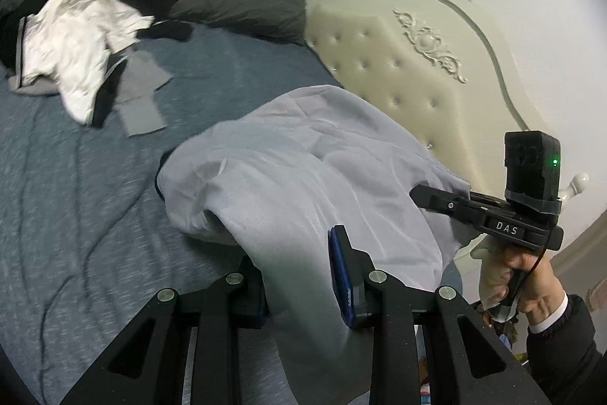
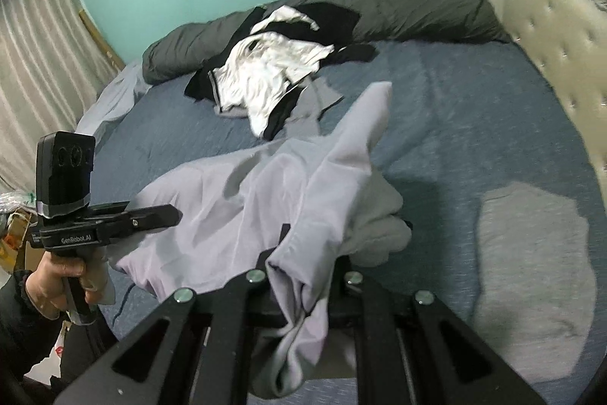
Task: Fold clothes
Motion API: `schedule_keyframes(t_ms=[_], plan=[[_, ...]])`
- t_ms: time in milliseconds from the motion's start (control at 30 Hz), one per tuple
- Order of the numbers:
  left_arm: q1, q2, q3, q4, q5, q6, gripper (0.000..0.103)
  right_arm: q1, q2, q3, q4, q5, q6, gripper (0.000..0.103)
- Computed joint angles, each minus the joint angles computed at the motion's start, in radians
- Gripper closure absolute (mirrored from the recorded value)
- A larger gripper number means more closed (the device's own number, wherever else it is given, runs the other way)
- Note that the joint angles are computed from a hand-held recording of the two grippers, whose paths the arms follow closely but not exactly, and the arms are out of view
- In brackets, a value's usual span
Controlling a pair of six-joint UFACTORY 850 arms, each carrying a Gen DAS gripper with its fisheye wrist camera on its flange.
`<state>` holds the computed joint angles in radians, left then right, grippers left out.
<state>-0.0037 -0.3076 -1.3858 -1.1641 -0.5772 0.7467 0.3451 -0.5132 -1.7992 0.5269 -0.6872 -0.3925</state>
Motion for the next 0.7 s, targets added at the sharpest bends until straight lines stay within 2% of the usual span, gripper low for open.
schedule_keyframes(t_ms=[467,700], plan=[[-0.134,-0.193,-0.314,0.090,0.020,-0.108,0.073,-0.145,0.034,-0.040,-0.026,-0.011,-0.043,0.094],[-0.192,-0.328,-0.554,0.181,0.017,-0.212,0.073,-0.210,0.010,-0.120,-0.012,0.001,-0.073,0.094]])
